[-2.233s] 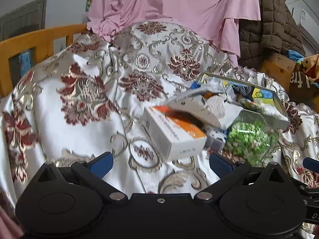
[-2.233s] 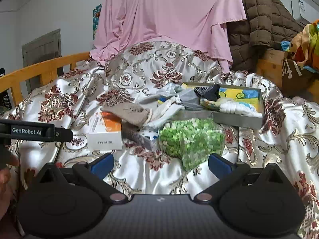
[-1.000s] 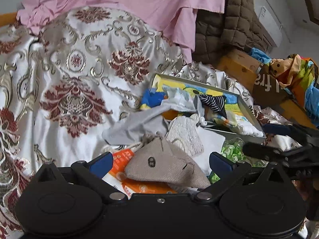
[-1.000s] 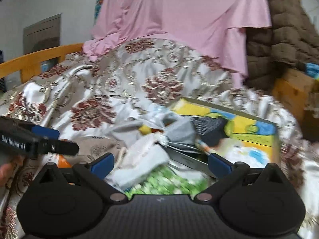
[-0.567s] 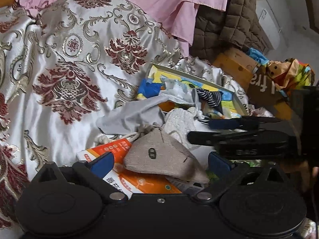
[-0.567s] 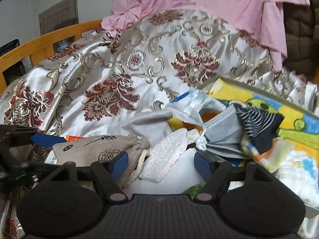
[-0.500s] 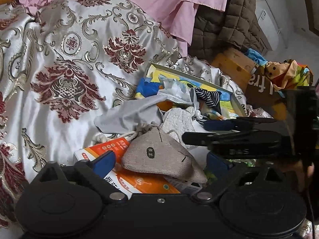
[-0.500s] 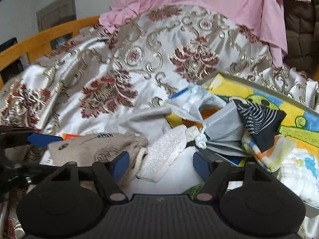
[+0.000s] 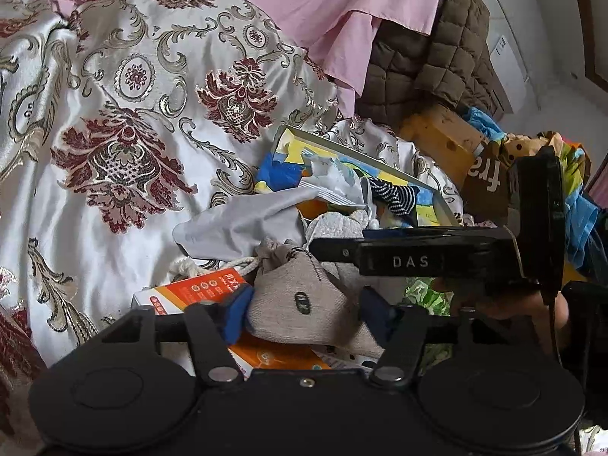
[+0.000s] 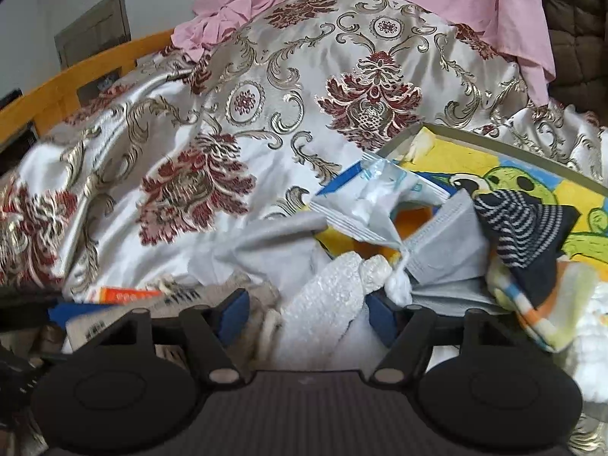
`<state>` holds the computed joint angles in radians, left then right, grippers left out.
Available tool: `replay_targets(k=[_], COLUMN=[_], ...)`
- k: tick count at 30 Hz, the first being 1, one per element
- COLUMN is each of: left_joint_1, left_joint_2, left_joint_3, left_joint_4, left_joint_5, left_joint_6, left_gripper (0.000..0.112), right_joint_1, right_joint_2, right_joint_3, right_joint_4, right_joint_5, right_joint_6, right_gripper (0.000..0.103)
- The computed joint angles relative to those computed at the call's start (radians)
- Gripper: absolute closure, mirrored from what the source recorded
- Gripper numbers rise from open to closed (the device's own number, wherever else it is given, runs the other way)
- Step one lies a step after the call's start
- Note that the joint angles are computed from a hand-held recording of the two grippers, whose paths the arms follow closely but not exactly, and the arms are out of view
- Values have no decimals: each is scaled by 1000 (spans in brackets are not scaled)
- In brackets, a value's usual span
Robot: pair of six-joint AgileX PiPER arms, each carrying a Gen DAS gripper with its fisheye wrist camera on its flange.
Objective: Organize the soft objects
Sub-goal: 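Grasp the beige pouch with the left tool while the right tool grasps the white lace cloth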
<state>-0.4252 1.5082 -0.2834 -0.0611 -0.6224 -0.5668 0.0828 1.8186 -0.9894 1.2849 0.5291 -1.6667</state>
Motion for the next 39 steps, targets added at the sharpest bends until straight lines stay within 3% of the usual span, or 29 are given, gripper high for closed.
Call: replay_targets(k=[4, 7, 11, 15, 17, 23, 32, 39], left_joint_1=[25, 38, 46, 33, 30, -8, -70, -125], left_joint_2=[8, 20, 59, 71, 69, 63, -15, -80], left_joint_3=[11, 14, 20, 6, -3, -15, -13, 1], left_joint_4=[58, 105, 149, 146, 150, 88, -40, -140], left_joint_5=[-33, -58, -125, -122, -100, -55, -10, -14], left_joint_6=[-67, -110, -156, -142, -130, -40, 56, 128], left_gripper=[63, 64, 52, 52, 62, 79, 91, 92], right_joint_1=[-3, 0, 0, -1, -4, -12, -54, -98], right_joint_2=[2, -1, 5, 0, -7, -34, -138, -253], right_joint_3=[-4, 0, 5, 29, 41, 87, 182, 229], right_joint_4=[12, 14, 18, 72, 100, 182, 286, 249], right_joint_5=[26, 18, 7, -7, -9, -10, 32, 64], right_joint_6=[9, 9, 23, -20, -41, -114, -216, -168], right_gripper=[52, 63, 74, 83, 85, 86, 87, 87])
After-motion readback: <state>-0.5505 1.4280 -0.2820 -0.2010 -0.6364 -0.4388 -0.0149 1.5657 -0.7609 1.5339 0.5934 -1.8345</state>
